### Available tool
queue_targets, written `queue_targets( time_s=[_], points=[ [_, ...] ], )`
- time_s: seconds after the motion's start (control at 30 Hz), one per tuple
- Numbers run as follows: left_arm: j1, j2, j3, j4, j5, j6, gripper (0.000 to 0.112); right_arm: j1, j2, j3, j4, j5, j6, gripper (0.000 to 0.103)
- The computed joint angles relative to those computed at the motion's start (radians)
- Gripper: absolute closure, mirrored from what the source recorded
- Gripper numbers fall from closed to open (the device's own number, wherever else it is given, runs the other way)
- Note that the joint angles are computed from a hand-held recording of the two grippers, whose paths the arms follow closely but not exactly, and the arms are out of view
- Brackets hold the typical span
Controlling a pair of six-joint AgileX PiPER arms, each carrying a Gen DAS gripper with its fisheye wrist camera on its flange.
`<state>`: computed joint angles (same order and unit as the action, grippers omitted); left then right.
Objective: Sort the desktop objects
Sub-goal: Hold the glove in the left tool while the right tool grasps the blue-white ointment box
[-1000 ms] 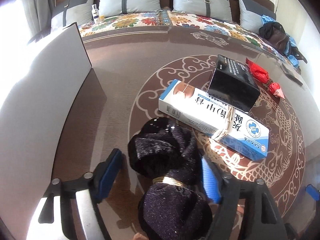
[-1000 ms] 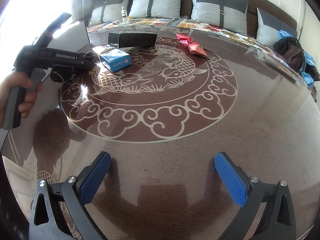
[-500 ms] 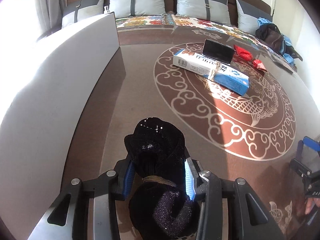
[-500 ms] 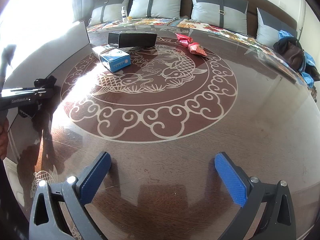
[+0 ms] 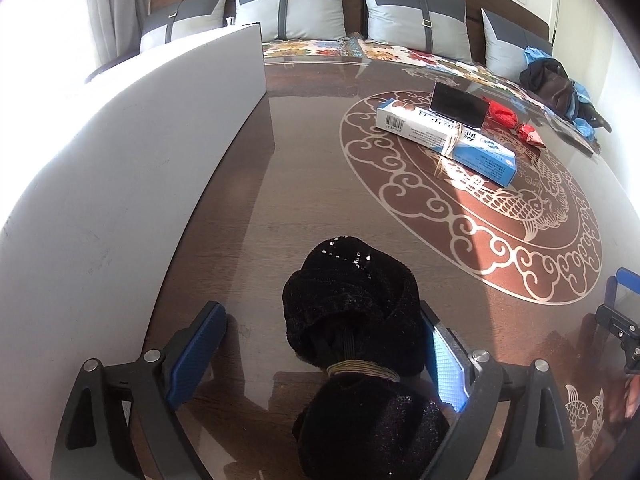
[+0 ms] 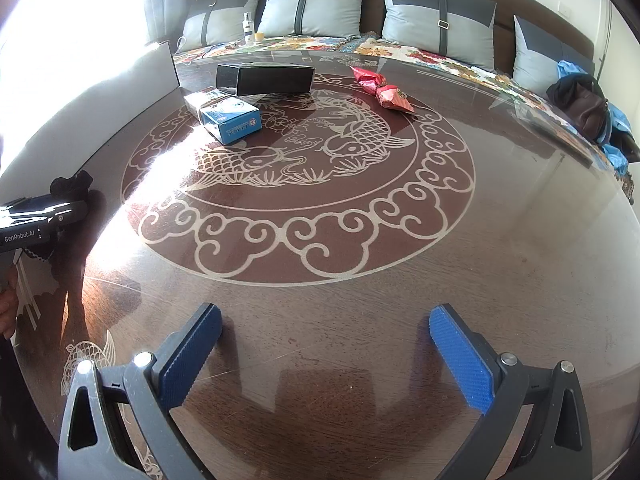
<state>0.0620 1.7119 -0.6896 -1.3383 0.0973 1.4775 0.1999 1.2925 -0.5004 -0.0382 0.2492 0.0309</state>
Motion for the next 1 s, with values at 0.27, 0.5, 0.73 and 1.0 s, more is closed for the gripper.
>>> queue_targets(
  time_s=[0.27,0.5,0.73,1.0],
  points=[
    [-0.008,0.009,-0.005,0.023,-0.008,-0.03,0.01,-0.001,-0.001,0.0,0.002,0.0,-0.002,0.0],
    [-0.008,0.01,-0.006,0.022,-0.005,-0.027,0.009,0.0,0.0,0.0,-0.002,0.0,0.002,0.0],
    [-0.01,0.009,-0.006,0.021,-0.007,-0.028,0.009,0.003,-0.005,0.003,-0.024,0.003,0.023,0.0],
    [-0.008,0.008,-0.004,0.015,-0.006,-0.021,0.009,0.035,0.181,-0.289,0.3,0.126,-0.368,0.0]
  ],
)
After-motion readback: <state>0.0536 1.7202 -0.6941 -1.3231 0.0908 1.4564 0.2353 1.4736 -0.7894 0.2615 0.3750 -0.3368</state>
